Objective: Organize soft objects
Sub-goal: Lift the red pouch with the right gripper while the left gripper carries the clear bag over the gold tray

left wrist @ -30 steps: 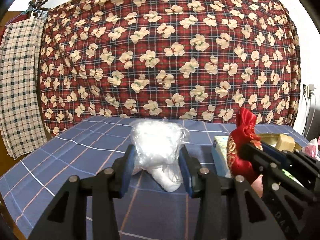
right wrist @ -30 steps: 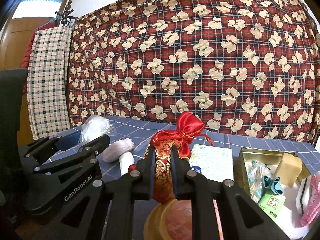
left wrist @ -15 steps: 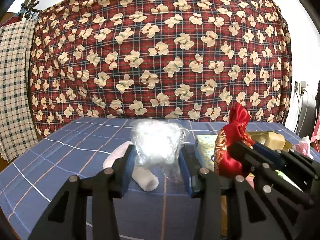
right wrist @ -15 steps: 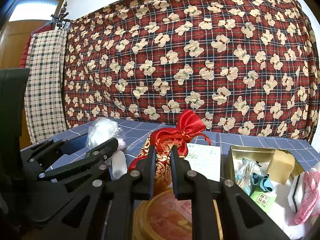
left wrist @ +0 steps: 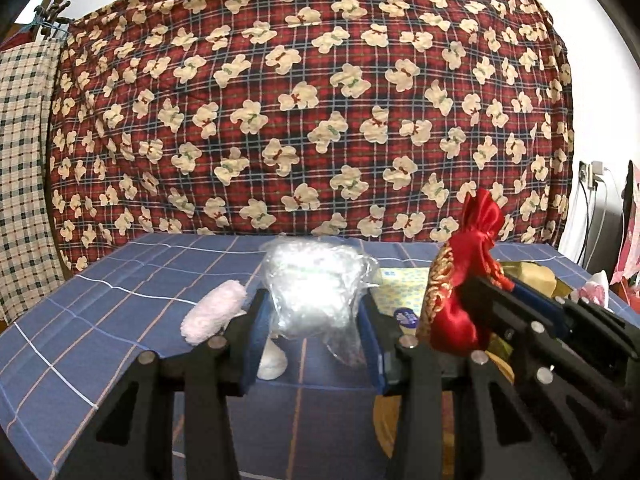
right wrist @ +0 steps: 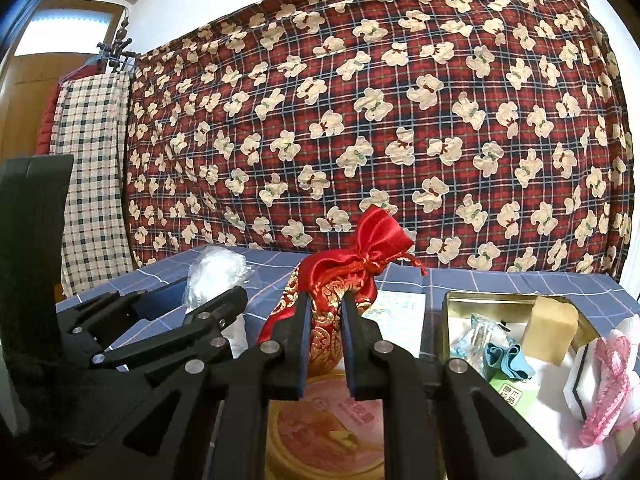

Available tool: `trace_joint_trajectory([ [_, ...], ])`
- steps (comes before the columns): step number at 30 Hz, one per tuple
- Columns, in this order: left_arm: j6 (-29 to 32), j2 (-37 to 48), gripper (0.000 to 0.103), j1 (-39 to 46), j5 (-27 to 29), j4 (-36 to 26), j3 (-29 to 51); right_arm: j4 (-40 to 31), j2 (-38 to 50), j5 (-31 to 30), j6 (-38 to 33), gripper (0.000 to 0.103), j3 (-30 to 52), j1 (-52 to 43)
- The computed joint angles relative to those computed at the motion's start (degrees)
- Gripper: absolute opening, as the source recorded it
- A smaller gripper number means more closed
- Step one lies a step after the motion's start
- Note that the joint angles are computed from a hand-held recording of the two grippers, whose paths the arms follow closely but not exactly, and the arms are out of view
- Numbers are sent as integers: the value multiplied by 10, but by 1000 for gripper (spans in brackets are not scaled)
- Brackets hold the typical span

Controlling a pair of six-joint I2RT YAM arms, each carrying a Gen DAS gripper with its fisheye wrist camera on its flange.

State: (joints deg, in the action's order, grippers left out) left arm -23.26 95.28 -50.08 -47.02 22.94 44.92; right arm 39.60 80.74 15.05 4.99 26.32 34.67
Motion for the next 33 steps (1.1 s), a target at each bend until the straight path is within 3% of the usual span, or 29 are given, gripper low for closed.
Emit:
trace_joint_trajectory([
  [18, -9, 29, 42, -16, 12, -1, 34, 7, -52, -13, 4, 16, -43, -37],
  [33, 7, 58, 42, -35, 63, -50, 112, -40, -138, -39, 8, 16, -77, -107],
])
